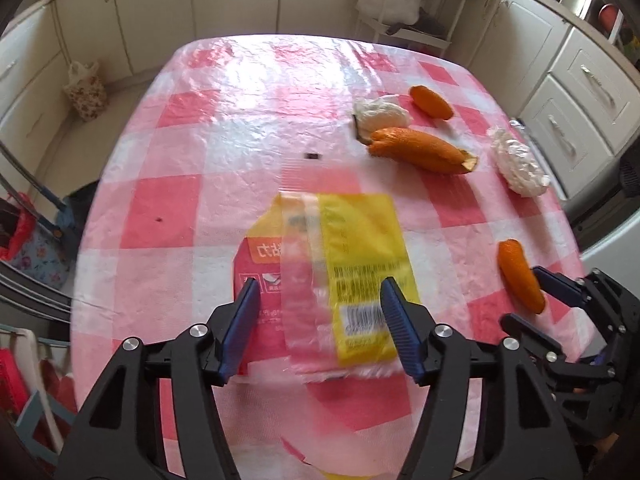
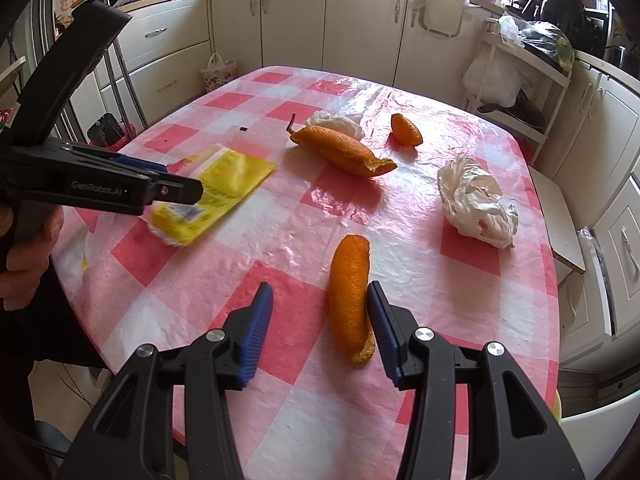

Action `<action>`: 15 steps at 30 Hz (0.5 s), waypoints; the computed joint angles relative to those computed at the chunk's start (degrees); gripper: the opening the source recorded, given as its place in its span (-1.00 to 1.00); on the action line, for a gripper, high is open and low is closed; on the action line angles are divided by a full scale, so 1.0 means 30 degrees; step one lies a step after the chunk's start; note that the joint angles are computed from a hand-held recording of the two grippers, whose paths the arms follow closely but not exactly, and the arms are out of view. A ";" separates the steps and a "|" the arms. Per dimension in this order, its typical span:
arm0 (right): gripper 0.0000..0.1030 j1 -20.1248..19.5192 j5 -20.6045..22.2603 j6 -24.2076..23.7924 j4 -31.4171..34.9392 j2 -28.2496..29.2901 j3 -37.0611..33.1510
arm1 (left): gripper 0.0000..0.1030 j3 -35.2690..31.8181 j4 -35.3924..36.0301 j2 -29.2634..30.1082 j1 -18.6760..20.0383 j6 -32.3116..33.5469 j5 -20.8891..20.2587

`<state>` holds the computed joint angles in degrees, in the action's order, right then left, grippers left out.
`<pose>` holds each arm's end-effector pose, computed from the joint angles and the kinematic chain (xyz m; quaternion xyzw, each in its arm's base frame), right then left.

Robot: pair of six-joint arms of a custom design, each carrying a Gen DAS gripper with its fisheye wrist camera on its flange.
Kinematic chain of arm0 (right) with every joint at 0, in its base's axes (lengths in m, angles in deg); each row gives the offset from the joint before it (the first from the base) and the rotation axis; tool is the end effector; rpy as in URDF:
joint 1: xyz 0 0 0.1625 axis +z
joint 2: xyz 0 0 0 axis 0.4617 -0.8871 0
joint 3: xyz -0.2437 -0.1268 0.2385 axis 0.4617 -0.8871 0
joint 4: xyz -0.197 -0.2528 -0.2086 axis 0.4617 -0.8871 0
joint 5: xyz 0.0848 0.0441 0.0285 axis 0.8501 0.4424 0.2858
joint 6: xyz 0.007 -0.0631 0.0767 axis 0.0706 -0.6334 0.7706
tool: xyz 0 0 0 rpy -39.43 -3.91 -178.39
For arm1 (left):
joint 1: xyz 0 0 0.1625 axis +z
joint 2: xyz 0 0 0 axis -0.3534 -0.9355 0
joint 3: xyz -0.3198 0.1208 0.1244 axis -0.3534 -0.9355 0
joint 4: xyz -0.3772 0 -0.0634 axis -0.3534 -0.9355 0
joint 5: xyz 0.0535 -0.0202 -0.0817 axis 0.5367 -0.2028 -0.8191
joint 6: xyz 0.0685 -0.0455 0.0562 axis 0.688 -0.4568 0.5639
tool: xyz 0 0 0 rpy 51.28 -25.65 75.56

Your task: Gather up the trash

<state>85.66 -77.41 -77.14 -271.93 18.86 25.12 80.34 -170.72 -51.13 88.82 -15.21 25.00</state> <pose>0.2695 -0.4571 -0.0655 0.2434 -0.8737 0.2625 0.3295 -0.0137 -0.5476 0.2299 0.2089 0.9198 -0.1696 0.2855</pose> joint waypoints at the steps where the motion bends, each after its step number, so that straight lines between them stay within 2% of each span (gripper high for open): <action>1: -0.07 -0.0039 0.0066 0.0042 -0.0019 -0.0040 0.0057 | 0.22 -0.0036 -0.0216 0.0041 0.0006 -0.0039 0.0091; 4: -0.07 -0.0154 0.0199 0.0068 -0.0044 -0.0173 0.0248 | 0.26 -0.0469 -0.0179 0.0243 0.0232 -0.0313 0.0070; 8: -0.07 -0.0341 0.0340 0.0103 -0.0210 -0.0339 0.0509 | 0.26 -0.0441 -0.1387 0.0509 0.0138 0.0002 0.1169; 11: -0.07 -0.0431 0.0479 -0.0018 -0.0484 -0.0450 0.0718 | 0.27 -0.0693 -0.1970 0.0349 0.0301 0.0053 0.0750; 15: -0.07 -0.0483 0.0529 -0.0198 -0.0555 -0.0492 0.0827 | 0.29 -0.1167 -0.2090 0.0450 0.0591 -0.0023 0.1071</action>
